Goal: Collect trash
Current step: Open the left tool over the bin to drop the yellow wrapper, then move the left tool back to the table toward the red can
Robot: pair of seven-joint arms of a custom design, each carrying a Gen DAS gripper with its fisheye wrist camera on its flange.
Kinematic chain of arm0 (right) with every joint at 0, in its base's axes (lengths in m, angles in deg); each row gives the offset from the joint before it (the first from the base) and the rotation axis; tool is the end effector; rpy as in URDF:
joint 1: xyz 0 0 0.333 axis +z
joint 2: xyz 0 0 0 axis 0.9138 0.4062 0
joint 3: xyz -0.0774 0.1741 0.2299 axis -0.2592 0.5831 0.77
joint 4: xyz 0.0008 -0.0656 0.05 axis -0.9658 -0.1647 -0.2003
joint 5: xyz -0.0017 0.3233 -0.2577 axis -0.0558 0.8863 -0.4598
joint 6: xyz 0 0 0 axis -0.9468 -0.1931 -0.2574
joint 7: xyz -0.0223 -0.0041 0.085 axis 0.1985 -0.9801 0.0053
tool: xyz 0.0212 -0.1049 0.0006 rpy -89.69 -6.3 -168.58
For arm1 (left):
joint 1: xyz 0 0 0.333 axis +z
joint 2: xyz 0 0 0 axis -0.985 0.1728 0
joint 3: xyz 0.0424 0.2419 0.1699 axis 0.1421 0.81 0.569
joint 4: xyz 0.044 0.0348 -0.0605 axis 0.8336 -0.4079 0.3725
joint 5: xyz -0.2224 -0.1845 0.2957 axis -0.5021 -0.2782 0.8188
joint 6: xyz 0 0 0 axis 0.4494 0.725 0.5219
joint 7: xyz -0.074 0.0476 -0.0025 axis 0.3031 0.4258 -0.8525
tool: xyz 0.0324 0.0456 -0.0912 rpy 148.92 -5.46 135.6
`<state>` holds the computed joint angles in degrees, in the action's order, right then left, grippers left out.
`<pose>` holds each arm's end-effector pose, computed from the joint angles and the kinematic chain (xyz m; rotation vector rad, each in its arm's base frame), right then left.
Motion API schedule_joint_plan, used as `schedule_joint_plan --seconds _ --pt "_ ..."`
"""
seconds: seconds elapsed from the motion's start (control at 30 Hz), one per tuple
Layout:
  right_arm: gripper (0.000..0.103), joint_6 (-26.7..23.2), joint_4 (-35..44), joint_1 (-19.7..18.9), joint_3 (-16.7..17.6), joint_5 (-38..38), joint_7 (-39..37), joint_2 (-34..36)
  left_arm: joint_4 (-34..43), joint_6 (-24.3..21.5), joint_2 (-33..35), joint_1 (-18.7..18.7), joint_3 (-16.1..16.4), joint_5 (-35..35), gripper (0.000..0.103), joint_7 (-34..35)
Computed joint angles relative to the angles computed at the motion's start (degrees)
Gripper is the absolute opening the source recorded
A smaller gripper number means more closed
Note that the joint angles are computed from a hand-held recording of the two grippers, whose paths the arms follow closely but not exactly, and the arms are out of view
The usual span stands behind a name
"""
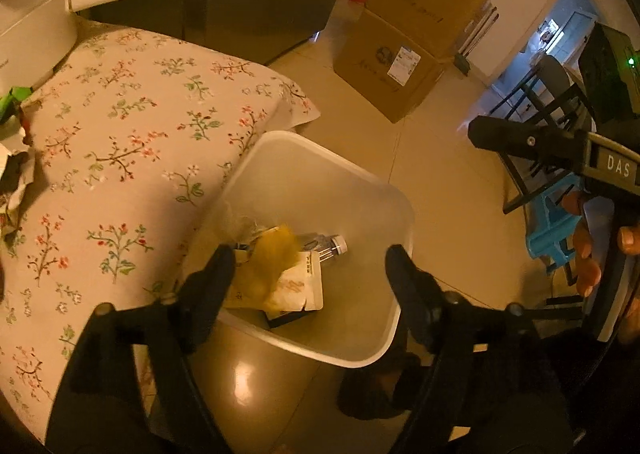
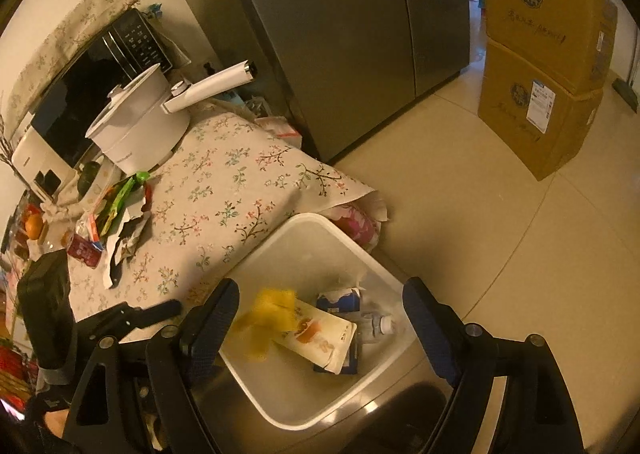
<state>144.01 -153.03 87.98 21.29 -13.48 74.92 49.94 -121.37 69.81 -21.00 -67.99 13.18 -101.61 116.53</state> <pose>0.6065 0.2585 0.6991 -1.3657 2.1816 -0.4617 0.7038 -0.0031 0.6490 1.1308 -2.6690 0.9315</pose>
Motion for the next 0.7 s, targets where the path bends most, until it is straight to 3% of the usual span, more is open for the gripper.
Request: schedule_joint_plan --seconds 0.2,0.23,0.3,0.4,0.57,0.7 --pt "0.086 -0.51 1.22 0.33 -0.04 -0.37 -0.06 0.83 -0.08 1.17 -0.30 0.37 0.56 0.84 0.095 0.86" --pt "0.086 -0.35 0.92 0.29 -0.09 -0.28 -0.16 0.64 -1.86 2.27 -1.35 0.57 0.68 0.87 0.103 1.36" --pt "0.086 -0.62 1.54 0.47 -0.11 -0.58 -0.18 1.06 -6.20 5.55 -4.11 0.70 1.37 1.30 0.103 2.48" --pt "0.099 -1.39 3.54 1.31 -0.28 -2.75 -0.63 2.42 -7.04 6.82 -4.88 1.02 2.05 1.17 0.103 2.61" --pt "0.103 -4.84 10.18 3.73 -1.08 -7.11 -2.78 6.70 3.30 3.61 1.17 1.46 1.98 1.93 0.103 -0.95" --pt "0.103 -7.15 16.35 5.30 -2.00 -7.72 -4.65 10.87 9.34 4.29 4.68 2.17 1.58 4.14 0.103 -2.35"
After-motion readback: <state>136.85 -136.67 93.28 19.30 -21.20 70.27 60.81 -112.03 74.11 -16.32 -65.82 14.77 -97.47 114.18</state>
